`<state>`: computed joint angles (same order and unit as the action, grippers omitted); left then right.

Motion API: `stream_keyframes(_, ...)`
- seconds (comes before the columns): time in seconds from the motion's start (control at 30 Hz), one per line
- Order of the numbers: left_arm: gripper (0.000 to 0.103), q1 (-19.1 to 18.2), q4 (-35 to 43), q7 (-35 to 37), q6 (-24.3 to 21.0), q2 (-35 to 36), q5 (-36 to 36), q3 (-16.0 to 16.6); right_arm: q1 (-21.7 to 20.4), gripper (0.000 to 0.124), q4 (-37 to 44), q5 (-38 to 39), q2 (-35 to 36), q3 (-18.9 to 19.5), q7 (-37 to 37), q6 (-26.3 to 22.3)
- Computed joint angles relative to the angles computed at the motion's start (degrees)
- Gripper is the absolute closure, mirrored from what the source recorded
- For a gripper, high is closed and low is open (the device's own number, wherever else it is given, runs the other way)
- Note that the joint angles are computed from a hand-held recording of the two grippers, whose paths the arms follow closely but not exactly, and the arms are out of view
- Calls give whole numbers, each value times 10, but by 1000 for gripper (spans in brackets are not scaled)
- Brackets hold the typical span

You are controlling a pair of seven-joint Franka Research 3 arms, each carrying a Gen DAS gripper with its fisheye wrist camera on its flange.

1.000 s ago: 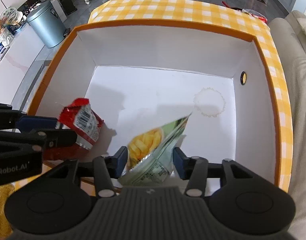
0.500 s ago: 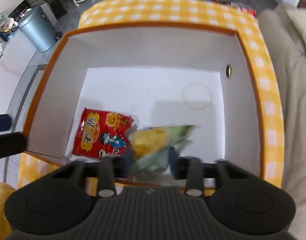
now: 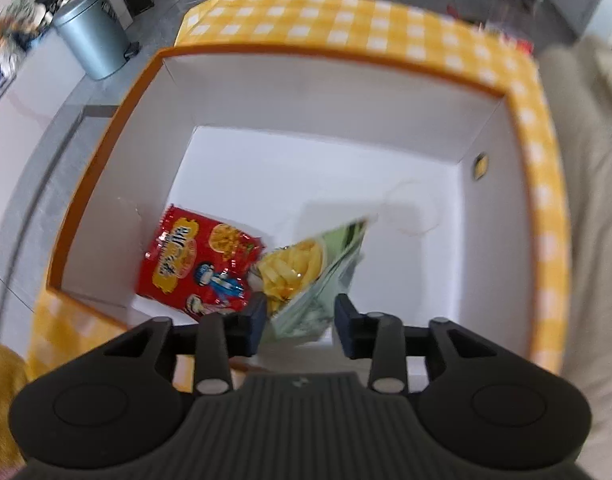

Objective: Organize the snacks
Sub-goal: 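Withdraw both tools from the box back over the snack pile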

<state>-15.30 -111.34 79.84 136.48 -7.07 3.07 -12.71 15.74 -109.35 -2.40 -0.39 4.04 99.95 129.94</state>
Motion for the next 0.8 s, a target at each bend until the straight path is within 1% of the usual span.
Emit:
stream_keyframes(0.07,46,-2,-13,22,8,-11,-8,3,-1,81,-2,-27,-26,0,-23,-22)
stream_keyframes(0.13,46,-6,-26,43,17,-21,-17,4,-3,77,2,-62,-53,5,-56,-58)
stream_keyframes(0.2,46,-14,-38,70,27,-31,-37,7,-3,72,9,-92,-79,12,-103,-107)
stream_keyframes(0.3,46,-26,-59,99,37,-46,-65,9,-1,70,45,-130,-96,29,-165,-227)
stream_keyframes(0.33,46,-31,-67,106,40,-50,-73,8,0,70,62,-137,-95,34,-176,-272)
stream_keyframes(0.37,46,-35,-71,113,40,-52,-79,8,3,70,84,-140,-92,40,-188,-328)
stream_keyframes(0.4,46,-39,-75,120,40,-53,-84,7,6,68,97,-141,-92,42,-197,-366)
stream_keyframes(0.47,46,-48,-82,134,37,-54,-92,4,13,65,111,-142,-92,48,-210,-416)
stream_keyframes(0.5,46,-51,-87,137,38,-56,-93,3,17,64,105,-140,-98,49,-210,-423)
stream_keyframes(0.53,46,-54,-91,142,38,-58,-96,2,20,63,95,-129,-105,49,-207,-416)
stream_keyframes(0.6,46,-60,-99,149,35,-60,-104,2,24,62,70,-104,-115,47,-200,-386)
stream_keyframes(0.8,46,-63,-126,126,32,-72,-95,-4,25,62,-68,-37,-151,43,-170,-220)
